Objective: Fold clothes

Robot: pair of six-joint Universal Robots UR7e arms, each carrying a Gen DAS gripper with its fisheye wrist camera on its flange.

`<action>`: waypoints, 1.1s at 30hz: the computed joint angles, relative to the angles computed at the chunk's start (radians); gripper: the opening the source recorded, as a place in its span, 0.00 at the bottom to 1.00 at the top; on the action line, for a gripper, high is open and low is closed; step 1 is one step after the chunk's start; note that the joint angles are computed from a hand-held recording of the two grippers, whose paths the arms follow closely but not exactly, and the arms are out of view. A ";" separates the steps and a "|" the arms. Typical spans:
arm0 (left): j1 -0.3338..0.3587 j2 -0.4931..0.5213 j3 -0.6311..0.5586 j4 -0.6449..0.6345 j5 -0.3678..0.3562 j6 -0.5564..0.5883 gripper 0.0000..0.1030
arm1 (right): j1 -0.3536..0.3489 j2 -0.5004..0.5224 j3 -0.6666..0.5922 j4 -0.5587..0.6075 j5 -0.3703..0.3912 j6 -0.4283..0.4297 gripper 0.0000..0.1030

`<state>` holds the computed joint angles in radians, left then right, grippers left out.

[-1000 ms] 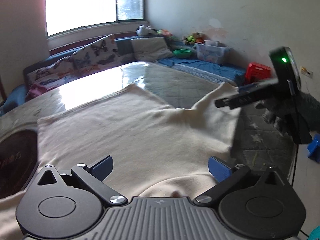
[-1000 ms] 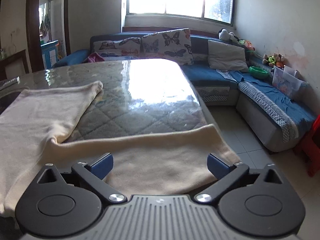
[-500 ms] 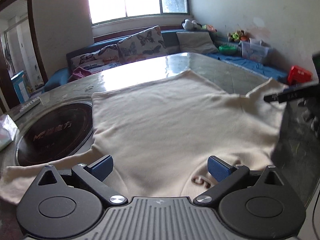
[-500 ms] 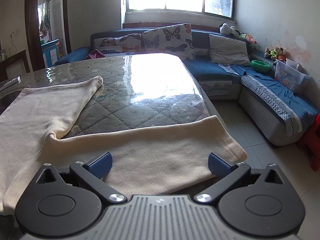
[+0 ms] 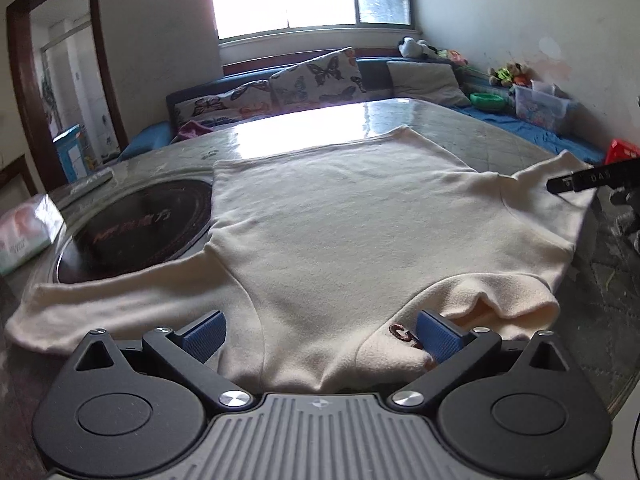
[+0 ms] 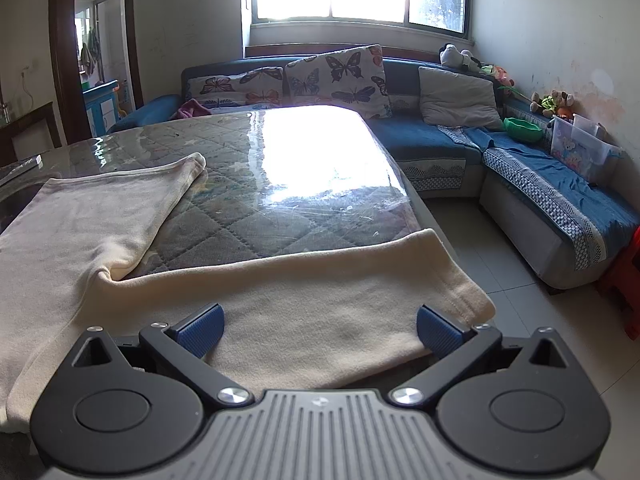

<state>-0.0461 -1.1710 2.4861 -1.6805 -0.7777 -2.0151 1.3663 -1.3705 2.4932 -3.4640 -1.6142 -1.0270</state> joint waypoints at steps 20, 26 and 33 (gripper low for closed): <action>0.056 0.098 -0.079 -0.053 0.105 0.221 1.00 | 0.000 0.003 -0.002 0.004 0.003 0.009 1.00; 0.023 0.085 -0.053 -0.091 0.063 0.236 1.00 | 0.000 0.003 -0.001 0.003 0.003 0.010 1.00; 0.040 0.057 -0.099 0.119 0.101 -0.011 1.00 | 0.001 0.004 -0.001 0.002 0.002 0.011 1.00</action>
